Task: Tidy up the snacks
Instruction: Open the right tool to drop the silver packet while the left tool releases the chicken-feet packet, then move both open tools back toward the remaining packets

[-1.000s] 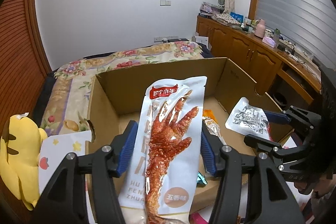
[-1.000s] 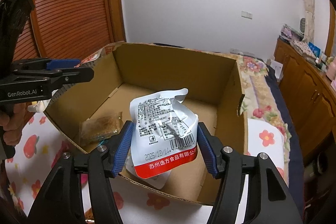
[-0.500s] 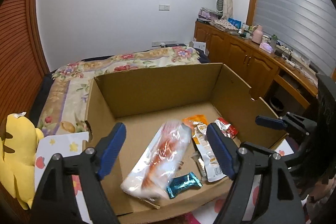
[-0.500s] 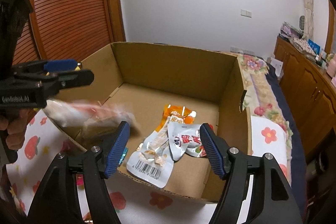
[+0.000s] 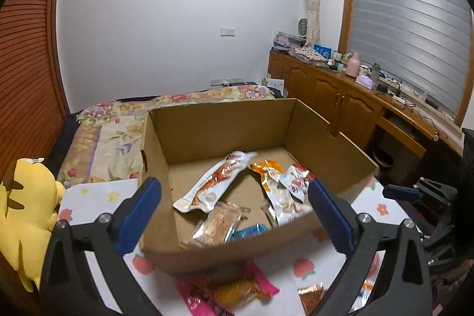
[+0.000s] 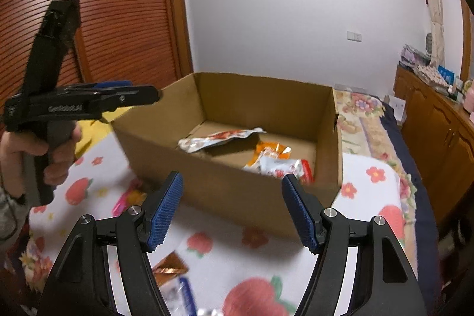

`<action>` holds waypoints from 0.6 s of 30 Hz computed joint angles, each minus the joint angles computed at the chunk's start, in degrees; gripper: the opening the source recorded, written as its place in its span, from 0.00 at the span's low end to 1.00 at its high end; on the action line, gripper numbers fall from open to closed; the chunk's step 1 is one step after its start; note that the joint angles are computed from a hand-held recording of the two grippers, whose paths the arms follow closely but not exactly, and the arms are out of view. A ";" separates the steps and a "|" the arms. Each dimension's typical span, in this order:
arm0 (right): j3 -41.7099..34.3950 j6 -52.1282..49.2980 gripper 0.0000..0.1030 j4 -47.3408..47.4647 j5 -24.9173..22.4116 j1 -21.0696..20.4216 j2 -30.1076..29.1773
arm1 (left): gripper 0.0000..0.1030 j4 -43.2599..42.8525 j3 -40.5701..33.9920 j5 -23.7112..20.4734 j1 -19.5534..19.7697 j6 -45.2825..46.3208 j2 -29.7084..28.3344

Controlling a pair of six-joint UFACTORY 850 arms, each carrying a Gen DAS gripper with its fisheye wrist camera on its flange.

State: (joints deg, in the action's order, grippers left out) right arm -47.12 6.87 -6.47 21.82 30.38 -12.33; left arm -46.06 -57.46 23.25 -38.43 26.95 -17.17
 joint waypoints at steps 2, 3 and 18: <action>1.87 0.89 0.69 -0.68 0.78 0.35 1.07 | 0.97 1.12 1.98 1.62 -0.54 -1.14 0.93; 3.11 2.02 0.69 -1.58 1.07 0.56 1.67 | 0.97 2.24 3.16 2.54 -0.83 -2.61 1.46; 13.60 4.26 0.69 -1.23 2.20 1.81 4.16 | 0.97 1.34 9.71 5.63 -4.27 -1.47 0.68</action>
